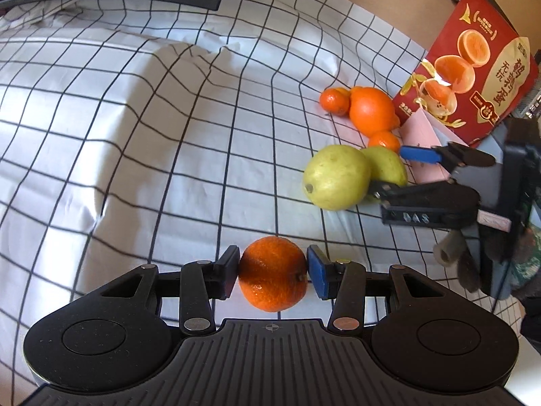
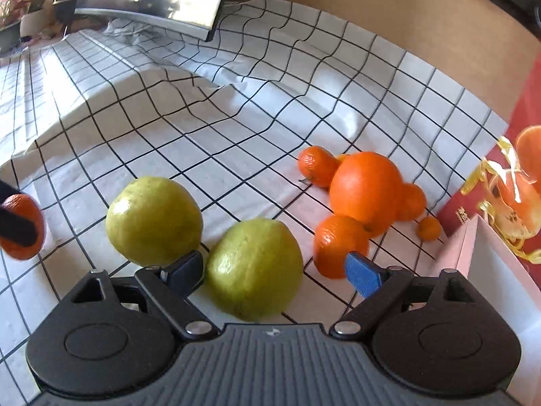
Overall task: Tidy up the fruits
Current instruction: 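Close the right tool on the green pear while the left tool holds the tangerine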
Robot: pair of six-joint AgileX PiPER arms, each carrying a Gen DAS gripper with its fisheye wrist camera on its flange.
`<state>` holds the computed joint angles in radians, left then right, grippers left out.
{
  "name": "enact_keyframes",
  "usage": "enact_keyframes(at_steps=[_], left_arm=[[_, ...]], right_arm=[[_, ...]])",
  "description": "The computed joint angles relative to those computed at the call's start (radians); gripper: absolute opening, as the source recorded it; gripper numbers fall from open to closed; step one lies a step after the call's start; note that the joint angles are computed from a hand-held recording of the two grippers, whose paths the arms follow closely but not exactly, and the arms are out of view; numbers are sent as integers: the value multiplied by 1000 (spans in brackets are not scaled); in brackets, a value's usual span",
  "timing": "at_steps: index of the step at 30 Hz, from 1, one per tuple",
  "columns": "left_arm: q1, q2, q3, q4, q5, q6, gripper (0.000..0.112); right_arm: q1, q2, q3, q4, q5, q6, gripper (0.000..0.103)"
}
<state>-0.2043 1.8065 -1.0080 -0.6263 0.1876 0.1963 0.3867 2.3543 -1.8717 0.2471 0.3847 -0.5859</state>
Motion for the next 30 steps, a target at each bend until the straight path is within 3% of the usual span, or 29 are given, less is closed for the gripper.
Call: enact_keyframes(at_steps=[5,6,7,8,9,13,16,21,30], left_arm=[[-16,2,0,63,3,-75,49],[-18,6,-3,66,4,-78,49],[-21,8,-6,69,3,-80,49],[-24,12,-12,67,5,-77,49],[-25,17,-19,41,8,-47,49],[-39,38,-49,-13,17,21,49],[-52,55,-79,-20,23,40,49],[-76,85,-137,-68,50,121,49],[-122,131,-215,-158,114,252,49]], right_arm=[[0,22,-42,0,17,45,84],[0,12,-23,7,8,42,78],[-4,3,-10,34,13,25,67],[-13,3,-20,91,51,-14,59],[-18,-1,-22,114,80,-14,60],[-3,-75,117,73,-4,59,60],[-13,-122,189,86,-18,88,59],[-58,-203,304,187,8,70,59],[-149,-387,589,323,-52,28,59]])
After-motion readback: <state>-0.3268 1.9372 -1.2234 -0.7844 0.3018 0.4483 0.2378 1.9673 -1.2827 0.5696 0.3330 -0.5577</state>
